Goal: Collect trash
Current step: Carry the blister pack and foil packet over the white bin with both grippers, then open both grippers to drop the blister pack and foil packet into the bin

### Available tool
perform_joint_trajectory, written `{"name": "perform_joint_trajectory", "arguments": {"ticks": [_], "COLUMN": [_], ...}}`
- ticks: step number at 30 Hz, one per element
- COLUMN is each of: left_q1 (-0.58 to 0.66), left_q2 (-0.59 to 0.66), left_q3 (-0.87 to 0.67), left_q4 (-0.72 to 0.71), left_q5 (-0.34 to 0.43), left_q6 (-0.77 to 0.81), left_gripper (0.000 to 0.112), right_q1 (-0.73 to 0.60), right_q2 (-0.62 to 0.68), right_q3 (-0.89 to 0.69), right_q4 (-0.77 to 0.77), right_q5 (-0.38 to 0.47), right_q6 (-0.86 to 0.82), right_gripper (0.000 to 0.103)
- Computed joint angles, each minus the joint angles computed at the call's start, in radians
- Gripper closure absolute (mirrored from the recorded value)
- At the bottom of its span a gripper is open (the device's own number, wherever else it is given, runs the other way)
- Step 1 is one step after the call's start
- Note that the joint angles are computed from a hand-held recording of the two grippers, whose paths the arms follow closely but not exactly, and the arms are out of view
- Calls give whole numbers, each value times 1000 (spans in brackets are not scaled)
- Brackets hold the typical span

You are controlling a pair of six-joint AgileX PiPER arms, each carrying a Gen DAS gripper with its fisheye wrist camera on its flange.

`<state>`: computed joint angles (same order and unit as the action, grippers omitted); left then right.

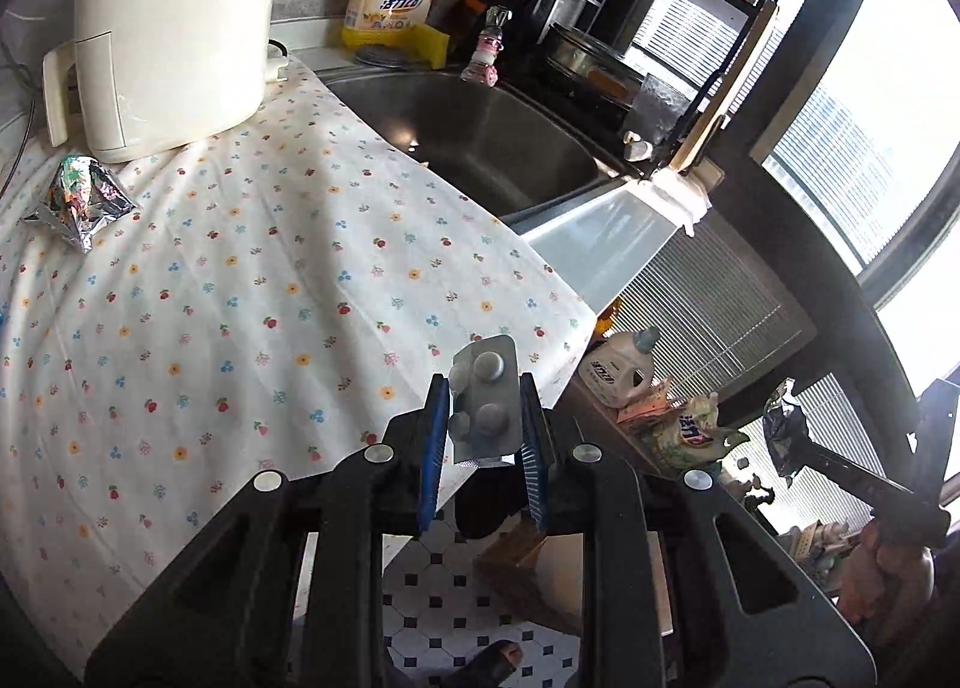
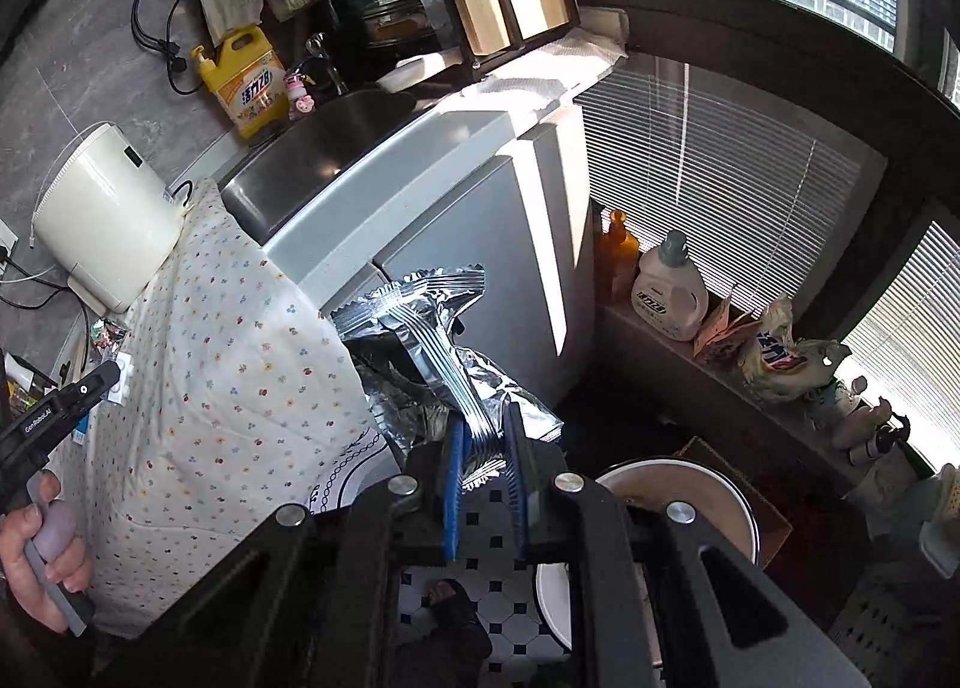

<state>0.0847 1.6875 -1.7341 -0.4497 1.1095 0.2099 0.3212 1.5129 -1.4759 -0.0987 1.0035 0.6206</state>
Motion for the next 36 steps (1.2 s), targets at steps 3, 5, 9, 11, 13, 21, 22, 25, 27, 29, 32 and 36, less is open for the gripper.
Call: {"name": "perform_joint_trajectory", "arguments": {"ticks": [3,5,9,11,13,21,22,25,27,29,32,36], "left_q1": [-93,-154,-266,-322,-379,-566,-586,-640,-672,-699,-748,-801], "left_q2": [-23,-35,-55,-60,-62,-67,-65,-50,-37,-18,13,62], "left_q3": [40,66,123,148,171,239,246,250,246,237,215,166], "left_q4": [32,54,92,111,132,184,189,198,196,183,171,145], "left_q5": [-24,-42,-83,-103,-126,-194,-201,-216,-223,-226,-229,-221], "left_q6": [-42,-74,-143,-181,-222,-342,-355,-387,-400,-402,-398,-384], "left_gripper": [89,89,89,89,89,89,89,89,89,89,89,89], "right_q1": [-69,-117,-216,-253,-306,-522,-549,-629,-685,-748,-853,-996], "right_q2": [-100,-155,-247,-283,-316,-433,-446,-480,-498,-515,-535,-560], "right_q3": [135,209,350,413,473,606,613,630,639,649,659,661], "right_q4": [27,51,102,112,159,277,288,325,348,368,398,440], "right_q5": [-23,-31,-37,-41,-51,-39,-32,-6,13,32,68,118], "right_q6": [-24,-52,-125,-155,-222,-454,-482,-563,-619,-673,-754,-862], "right_gripper": [89,88,83,82,74,44,44,41,40,40,40,39]}}
